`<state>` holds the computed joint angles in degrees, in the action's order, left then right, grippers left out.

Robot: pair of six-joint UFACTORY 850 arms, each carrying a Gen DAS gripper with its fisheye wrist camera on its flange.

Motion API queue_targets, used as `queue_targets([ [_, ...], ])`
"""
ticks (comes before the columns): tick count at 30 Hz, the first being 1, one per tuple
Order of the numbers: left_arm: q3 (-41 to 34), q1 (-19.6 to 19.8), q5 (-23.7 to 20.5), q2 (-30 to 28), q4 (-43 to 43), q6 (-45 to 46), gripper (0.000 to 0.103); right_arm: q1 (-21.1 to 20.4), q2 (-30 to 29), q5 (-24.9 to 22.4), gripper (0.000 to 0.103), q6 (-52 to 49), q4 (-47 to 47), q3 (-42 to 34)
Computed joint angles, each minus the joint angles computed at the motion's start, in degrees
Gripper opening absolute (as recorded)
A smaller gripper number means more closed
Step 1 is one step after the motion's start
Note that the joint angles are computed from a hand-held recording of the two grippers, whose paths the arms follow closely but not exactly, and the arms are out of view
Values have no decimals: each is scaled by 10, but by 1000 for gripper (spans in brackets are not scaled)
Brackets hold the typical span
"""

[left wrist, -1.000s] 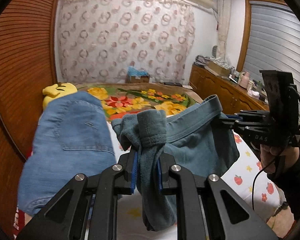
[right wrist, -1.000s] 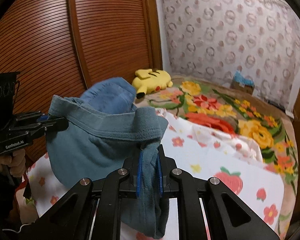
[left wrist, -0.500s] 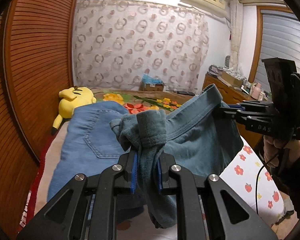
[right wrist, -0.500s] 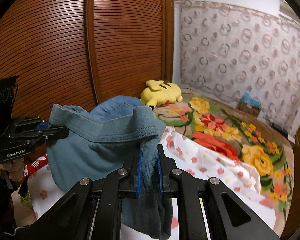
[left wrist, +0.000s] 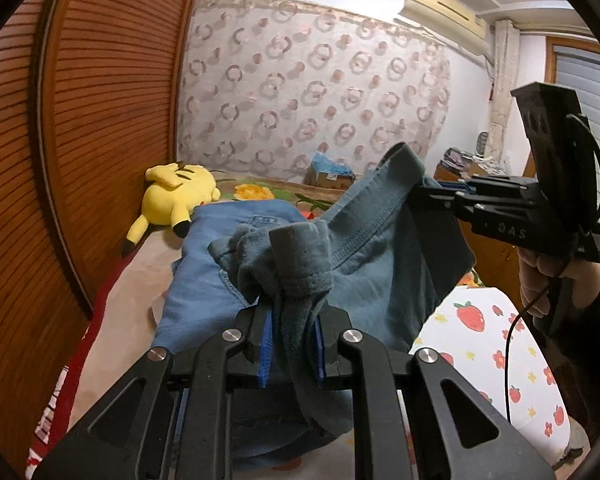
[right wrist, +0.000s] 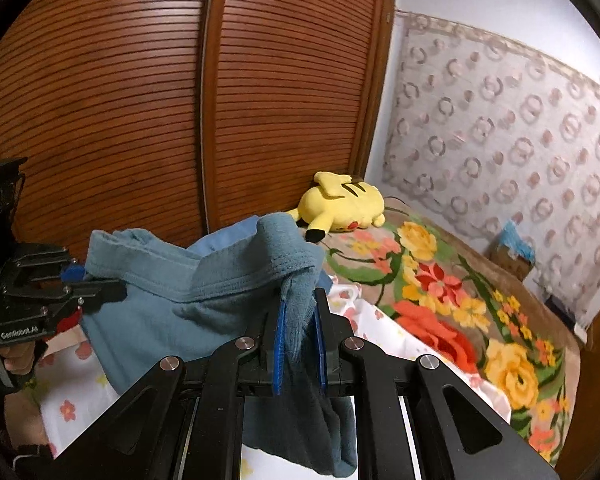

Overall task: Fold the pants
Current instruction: 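Lift the folded shorts with the right tool and carry them onto the jeans stack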

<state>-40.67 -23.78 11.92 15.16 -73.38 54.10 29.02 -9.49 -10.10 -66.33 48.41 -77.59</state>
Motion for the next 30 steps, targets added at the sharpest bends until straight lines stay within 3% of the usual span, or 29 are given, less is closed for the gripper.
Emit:
queue_targets([
  [7, 10, 13, 1, 8, 31, -41, 17, 14, -51, -6, 13, 91, -115, -62],
  [15, 28, 28, 11, 19, 14, -46, 18, 28, -115, -25, 13, 96, -163, -139],
  [30, 42, 37, 11, 21, -158, 112, 24, 18, -221, -98, 13, 14, -72, -259],
])
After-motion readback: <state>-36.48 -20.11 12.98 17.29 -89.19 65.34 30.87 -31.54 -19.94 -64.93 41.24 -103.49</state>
